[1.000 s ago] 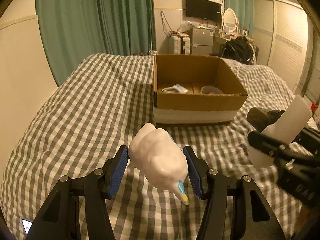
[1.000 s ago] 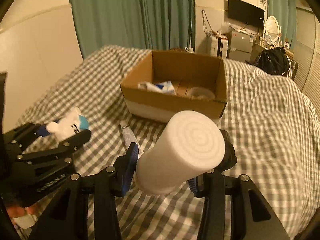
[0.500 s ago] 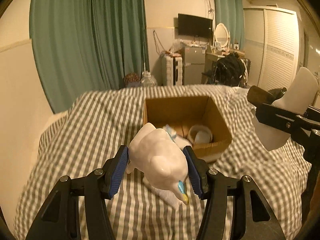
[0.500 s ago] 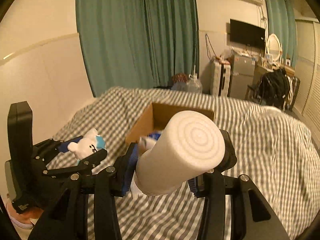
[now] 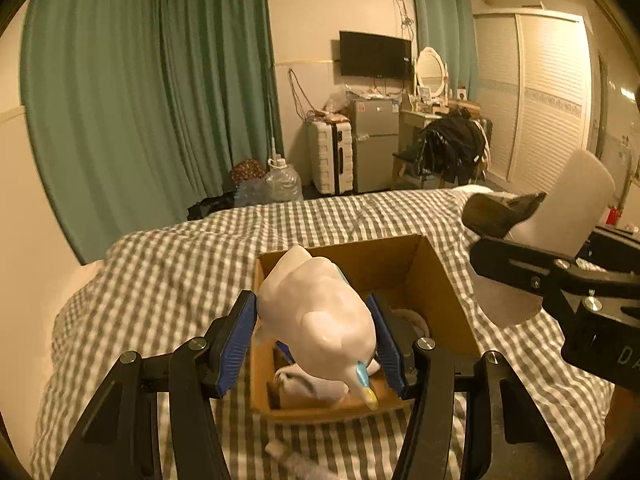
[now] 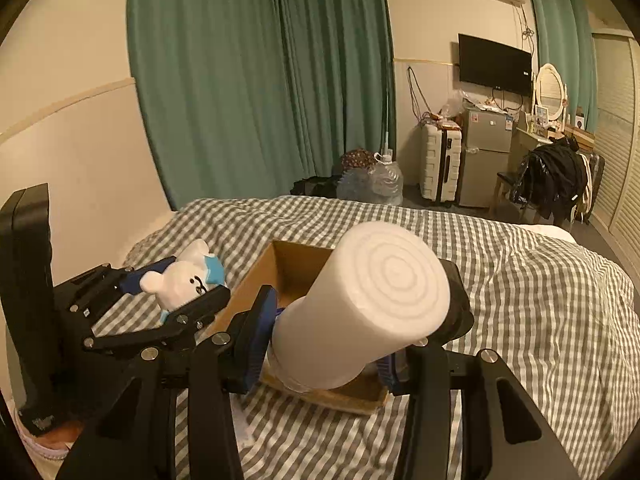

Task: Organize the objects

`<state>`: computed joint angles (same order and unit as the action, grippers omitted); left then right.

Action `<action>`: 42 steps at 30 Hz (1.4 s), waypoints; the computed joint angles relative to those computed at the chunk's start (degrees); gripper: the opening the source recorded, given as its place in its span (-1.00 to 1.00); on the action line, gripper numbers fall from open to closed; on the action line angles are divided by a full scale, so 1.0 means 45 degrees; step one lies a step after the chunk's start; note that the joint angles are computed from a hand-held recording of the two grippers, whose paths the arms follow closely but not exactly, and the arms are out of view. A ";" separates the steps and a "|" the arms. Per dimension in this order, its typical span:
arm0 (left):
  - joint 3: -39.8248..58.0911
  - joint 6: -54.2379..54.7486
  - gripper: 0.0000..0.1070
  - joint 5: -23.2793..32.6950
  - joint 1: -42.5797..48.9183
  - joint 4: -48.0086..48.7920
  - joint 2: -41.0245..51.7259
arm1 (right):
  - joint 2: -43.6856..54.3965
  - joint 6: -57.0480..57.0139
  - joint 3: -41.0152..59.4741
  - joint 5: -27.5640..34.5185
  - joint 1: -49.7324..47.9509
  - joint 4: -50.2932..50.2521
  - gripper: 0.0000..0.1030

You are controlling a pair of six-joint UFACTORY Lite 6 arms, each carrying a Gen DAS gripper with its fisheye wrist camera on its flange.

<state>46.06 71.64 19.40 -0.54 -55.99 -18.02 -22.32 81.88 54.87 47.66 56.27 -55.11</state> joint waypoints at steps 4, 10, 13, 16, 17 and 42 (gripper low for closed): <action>0.1313 0.2067 0.08 -0.0584 -0.0515 -0.1997 0.2682 | 0.1147 -0.0989 0.0181 -0.2422 -0.2392 0.0446 -0.14; 0.3590 0.3355 0.08 -0.0867 -0.0961 -0.3017 0.6354 | 0.4033 -0.2087 0.1299 -0.5539 -0.5083 0.1060 -0.14; 0.4300 0.3521 0.08 -0.0464 -0.0831 -0.3188 0.7500 | 0.5114 -0.2226 0.1521 -0.6424 -0.5754 0.0947 -0.14; 0.4864 0.3063 0.08 0.0179 -0.0578 -0.2739 0.8264 | 0.6310 -0.2792 0.1979 -0.7242 -0.6534 0.1327 -0.14; 0.4996 0.3111 0.08 0.0230 -0.0564 -0.2728 0.8481 | 0.6526 -0.2872 0.2004 -0.7430 -0.6670 0.1413 -0.14; 0.1882 0.7077 0.70 -0.0595 -0.0375 -0.6328 0.5720 | 0.5074 0.0023 -0.0010 -0.6774 -0.6276 -0.0431 0.30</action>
